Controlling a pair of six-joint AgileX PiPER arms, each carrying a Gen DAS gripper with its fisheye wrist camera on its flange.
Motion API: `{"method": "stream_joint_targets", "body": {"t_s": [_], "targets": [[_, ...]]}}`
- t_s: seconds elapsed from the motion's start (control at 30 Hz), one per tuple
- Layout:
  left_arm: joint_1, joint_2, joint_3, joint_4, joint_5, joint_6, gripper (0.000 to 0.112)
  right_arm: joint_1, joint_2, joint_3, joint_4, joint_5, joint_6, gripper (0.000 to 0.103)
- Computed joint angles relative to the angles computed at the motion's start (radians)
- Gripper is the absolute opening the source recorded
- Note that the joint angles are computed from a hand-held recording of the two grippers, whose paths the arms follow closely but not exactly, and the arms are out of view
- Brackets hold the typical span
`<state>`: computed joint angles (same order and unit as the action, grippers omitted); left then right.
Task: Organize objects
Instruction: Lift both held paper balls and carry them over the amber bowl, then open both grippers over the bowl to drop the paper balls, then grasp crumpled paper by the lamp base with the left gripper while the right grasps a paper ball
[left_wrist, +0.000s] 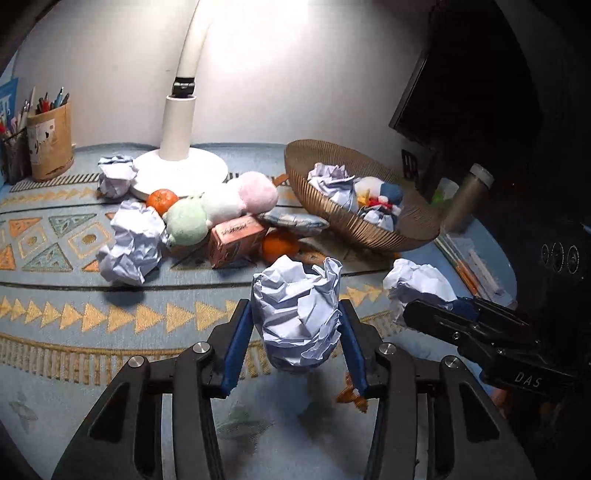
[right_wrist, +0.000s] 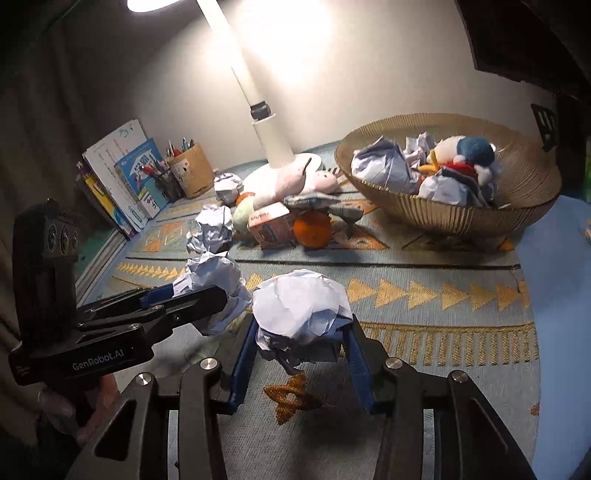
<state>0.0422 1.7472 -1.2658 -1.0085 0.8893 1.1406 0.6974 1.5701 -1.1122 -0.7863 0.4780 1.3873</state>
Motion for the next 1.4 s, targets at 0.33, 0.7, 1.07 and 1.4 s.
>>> {"method": "stream_joint_targets", "body": {"t_s": [0.33, 0.7, 1.07, 1.4], "targets": [[-0.158, 0.157, -0.466, -0.011, 0.043, -0.236, 0.043, -0.081, -0.135, -0.164, -0.286, 0.349, 0.156, 0.045], [-0.31, 0.494, -0.91, 0.164, 0.093, -0.534, 0.067, -0.332, -0.017, -0.191, -0.082, 0.195, 0.071, 0.05], [-0.193, 0.323, -0.611, -0.004, 0.071, -0.37, 0.077, -0.356, -0.076, -0.079, -0.021, 0.094, 0.089, 0.059], [0.099, -0.057, -0.193, -0.158, -0.036, -0.108, 0.089, -0.041, -0.007, -0.26, -0.176, 0.25, 0.143, 0.059]]}}
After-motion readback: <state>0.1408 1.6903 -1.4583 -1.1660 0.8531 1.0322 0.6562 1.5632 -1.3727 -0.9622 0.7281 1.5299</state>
